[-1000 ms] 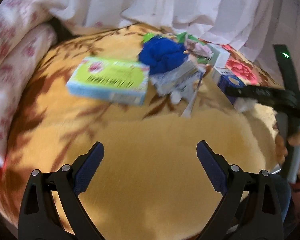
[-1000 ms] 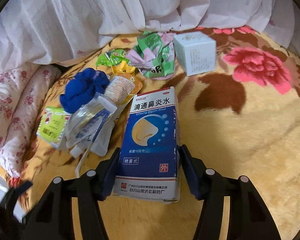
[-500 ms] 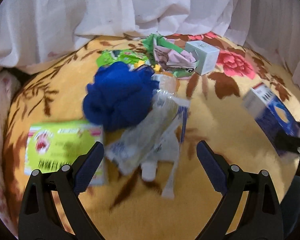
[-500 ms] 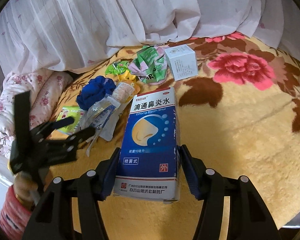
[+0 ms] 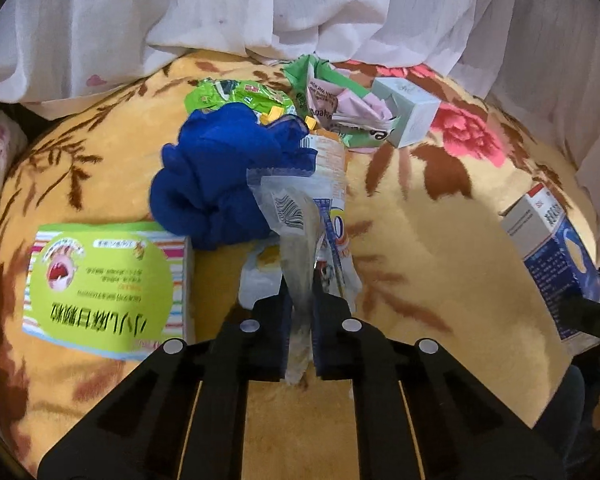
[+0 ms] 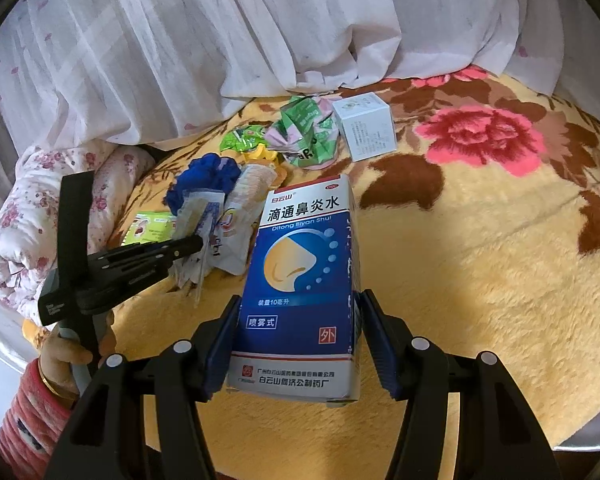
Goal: Collect trash
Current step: 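Grasp the clear plastic packet with the left tool, then drop the spray box from the right tool into the bin while the left tool drops the packet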
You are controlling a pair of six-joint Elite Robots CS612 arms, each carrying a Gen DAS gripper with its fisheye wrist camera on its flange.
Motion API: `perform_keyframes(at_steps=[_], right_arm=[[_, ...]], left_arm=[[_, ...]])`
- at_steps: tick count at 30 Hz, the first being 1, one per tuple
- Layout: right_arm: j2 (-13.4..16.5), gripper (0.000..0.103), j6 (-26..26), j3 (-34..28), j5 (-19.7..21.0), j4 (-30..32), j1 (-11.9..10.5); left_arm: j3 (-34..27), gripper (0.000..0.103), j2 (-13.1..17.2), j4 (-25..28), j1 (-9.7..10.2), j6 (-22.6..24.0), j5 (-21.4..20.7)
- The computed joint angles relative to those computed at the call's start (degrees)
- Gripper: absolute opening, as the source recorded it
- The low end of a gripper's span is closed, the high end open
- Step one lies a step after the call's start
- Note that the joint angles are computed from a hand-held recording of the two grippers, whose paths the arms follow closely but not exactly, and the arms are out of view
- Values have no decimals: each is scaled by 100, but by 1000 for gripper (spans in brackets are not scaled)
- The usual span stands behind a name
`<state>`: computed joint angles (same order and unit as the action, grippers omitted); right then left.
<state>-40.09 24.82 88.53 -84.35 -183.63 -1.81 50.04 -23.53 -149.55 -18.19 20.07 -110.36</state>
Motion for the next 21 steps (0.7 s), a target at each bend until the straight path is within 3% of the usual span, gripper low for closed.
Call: perform_keyframes(at_steps=[14, 21], right_arm=[[-290, 58, -391, 447, -72, -372, 176], [-499, 58, -726, 829, -74, -584, 311]], left_arm=[[1930, 8, -1053, -1295, 373, -59, -1180], [2919, 8, -1518, -1337, 546, 585, -1567]])
